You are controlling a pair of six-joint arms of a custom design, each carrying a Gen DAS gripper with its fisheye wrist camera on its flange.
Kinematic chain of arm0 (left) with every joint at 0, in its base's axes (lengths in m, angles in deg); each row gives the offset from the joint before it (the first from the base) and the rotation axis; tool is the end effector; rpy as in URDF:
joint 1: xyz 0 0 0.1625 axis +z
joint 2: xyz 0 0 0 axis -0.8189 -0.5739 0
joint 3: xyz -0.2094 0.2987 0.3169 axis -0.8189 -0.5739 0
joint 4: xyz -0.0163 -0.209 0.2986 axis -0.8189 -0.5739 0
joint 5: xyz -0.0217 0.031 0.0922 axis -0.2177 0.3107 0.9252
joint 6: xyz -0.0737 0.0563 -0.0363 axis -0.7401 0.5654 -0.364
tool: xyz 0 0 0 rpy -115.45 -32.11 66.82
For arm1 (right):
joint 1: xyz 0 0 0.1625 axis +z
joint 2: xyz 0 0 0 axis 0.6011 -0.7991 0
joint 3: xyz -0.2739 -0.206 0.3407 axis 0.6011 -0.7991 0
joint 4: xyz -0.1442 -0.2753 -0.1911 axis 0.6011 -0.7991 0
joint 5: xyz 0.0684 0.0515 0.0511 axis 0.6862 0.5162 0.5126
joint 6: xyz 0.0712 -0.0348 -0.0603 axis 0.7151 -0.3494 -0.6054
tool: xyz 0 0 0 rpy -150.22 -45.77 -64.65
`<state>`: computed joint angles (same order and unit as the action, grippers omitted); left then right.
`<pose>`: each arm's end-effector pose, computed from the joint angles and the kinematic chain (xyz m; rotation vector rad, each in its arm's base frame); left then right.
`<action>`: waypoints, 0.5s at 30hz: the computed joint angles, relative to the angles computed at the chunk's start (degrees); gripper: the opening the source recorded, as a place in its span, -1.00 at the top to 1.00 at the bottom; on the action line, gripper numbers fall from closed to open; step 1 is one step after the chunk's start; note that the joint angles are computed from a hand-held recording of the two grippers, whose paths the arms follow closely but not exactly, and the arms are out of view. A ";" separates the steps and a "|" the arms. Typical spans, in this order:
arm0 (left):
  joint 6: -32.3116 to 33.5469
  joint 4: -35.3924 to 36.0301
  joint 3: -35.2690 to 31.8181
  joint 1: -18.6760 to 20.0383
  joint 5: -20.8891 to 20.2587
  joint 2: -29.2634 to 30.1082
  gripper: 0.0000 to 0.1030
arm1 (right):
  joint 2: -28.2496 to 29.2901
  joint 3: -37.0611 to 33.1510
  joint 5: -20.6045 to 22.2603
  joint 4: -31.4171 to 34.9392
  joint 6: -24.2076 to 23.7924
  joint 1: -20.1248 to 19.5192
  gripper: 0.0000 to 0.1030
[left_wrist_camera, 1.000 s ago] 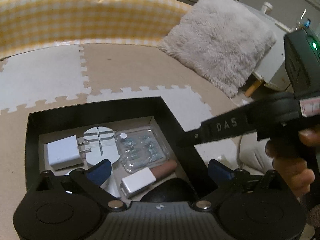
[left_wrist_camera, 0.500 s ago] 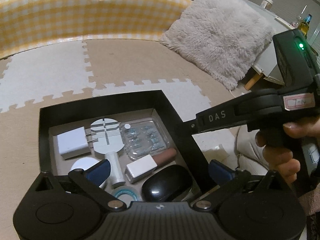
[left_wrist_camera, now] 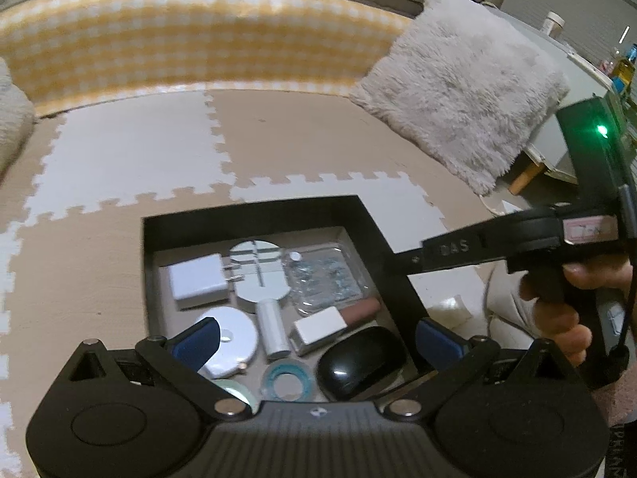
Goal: Organize rigid objects
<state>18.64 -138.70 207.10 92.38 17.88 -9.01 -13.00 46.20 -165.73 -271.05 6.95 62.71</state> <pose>-0.2680 -0.4433 0.1314 0.6320 2.6039 -0.6584 0.1674 -0.4941 0.2271 0.2092 -2.5431 0.6257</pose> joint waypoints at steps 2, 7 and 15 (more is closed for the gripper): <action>-0.77 0.33 0.59 -0.60 1.35 -0.85 -1.00 | -0.13 0.44 -0.94 -1.14 -0.01 0.67 0.85; -2.68 0.69 2.04 -2.01 4.70 -3.17 -1.00 | -1.06 2.36 -1.85 -3.55 -0.12 2.67 0.74; -6.46 1.97 5.39 -4.94 9.30 -7.29 -1.00 | -2.65 7.44 -5.71 -10.20 0.40 7.40 0.63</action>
<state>12.19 -136.73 212.48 87.45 27.18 -16.30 -15.65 53.65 -171.43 -281.25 7.35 70.12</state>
